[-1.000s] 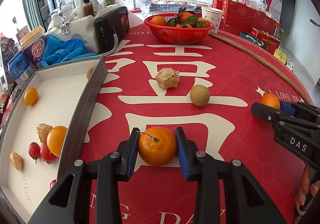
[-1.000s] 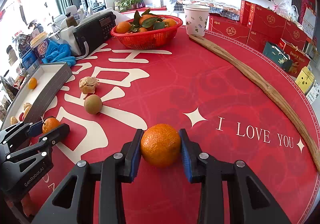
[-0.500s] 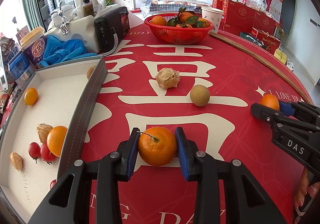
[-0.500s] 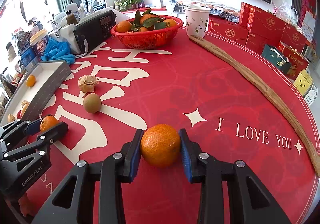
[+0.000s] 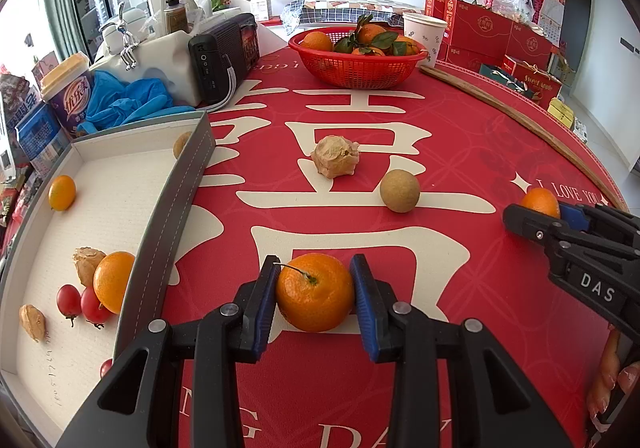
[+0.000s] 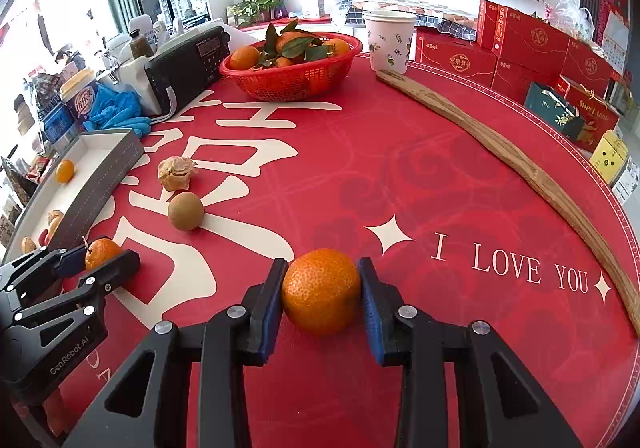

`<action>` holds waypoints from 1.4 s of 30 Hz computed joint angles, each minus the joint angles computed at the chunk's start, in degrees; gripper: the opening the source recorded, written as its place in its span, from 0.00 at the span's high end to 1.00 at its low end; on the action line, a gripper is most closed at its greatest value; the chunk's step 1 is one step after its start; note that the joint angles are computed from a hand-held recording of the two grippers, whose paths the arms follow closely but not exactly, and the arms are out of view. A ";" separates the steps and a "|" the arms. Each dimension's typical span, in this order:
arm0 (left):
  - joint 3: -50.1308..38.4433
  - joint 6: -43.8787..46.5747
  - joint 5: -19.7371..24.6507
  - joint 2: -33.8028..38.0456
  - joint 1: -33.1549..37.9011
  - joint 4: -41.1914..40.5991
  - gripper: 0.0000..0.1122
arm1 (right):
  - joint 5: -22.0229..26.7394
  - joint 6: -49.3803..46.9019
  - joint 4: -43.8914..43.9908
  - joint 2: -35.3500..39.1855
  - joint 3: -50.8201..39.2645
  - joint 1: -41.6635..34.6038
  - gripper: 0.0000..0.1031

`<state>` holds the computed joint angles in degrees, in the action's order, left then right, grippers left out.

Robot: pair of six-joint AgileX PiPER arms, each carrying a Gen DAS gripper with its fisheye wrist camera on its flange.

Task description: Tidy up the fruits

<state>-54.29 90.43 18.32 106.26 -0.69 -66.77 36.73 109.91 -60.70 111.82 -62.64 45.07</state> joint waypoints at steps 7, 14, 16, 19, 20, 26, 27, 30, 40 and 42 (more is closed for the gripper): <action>-0.08 -0.13 0.11 0.04 0.04 0.10 0.65 | 0.64 -0.83 0.52 0.31 -0.54 0.18 0.65; -0.06 -0.18 0.11 0.01 0.02 0.15 0.65 | 1.47 -1.83 1.08 0.65 -1.09 0.42 0.65; -0.06 -0.18 0.11 0.01 0.02 0.15 0.65 | 1.70 -2.21 1.33 0.81 -1.38 0.46 0.65; -0.07 -0.21 0.05 -0.01 0.01 0.21 0.65 | 2.12 -2.86 1.70 0.99 -1.72 0.53 0.65; -0.07 -0.21 0.05 -0.01 0.01 0.21 0.65 | 2.34 -3.10 1.84 1.11 -1.90 0.59 0.64; -0.06 -0.16 0.05 0.02 0.00 0.14 0.65 | 4.03 -5.38 3.11 1.90 -3.28 0.97 0.64; -0.08 -0.17 0.09 0.03 0.02 0.16 0.65 | 3.90 -5.27 3.05 1.86 -3.24 0.94 0.64; -0.11 -0.17 0.20 0.05 0.09 0.13 0.65 | 3.99 -5.28 3.15 2.02 -3.50 1.00 0.65; 0.24 -0.35 1.23 -0.25 0.80 -0.08 0.65 | -1.59 2.55 -1.10 -0.74 1.00 -0.60 0.65; 0.46 -0.27 1.46 -0.41 1.13 -0.20 0.65 | -2.65 3.72 -1.76 -1.22 1.72 -0.92 0.65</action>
